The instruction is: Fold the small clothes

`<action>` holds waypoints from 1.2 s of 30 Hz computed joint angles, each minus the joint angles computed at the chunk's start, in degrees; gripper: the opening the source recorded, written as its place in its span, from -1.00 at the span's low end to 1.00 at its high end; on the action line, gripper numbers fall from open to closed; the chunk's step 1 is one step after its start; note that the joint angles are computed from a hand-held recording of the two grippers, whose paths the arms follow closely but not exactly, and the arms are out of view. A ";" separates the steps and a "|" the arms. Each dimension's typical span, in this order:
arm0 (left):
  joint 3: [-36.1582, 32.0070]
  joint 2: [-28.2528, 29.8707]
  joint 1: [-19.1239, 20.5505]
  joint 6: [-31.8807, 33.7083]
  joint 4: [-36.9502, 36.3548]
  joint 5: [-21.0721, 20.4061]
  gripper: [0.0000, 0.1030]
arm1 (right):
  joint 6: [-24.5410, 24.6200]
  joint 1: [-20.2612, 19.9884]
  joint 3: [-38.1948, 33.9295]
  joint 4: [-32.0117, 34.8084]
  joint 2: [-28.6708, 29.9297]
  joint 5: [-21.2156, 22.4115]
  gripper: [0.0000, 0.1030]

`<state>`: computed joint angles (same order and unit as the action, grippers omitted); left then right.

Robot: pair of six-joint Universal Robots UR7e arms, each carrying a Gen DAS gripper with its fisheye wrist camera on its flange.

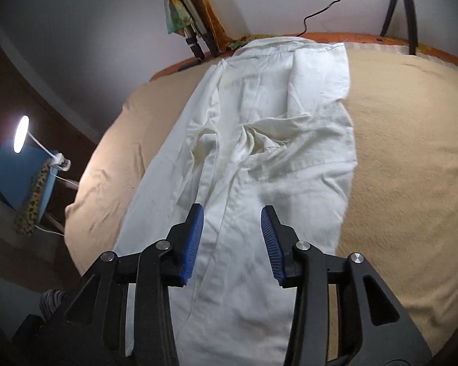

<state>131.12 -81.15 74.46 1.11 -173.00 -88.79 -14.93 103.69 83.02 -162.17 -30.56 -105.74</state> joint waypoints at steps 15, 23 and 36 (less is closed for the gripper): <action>-6.61 4.38 0.43 -3.98 9.11 0.50 0.00 | 8.03 -6.73 35.57 -16.76 -17.26 4.38 -0.19; -8.39 8.93 0.07 -4.46 9.23 1.85 -1.00 | 7.40 -6.74 36.97 -17.22 -16.20 6.57 -0.81; 3.06 -6.45 -3.83 9.52 3.76 15.45 -0.27 | 4.58 -0.91 39.32 -21.83 -15.26 -5.39 -0.58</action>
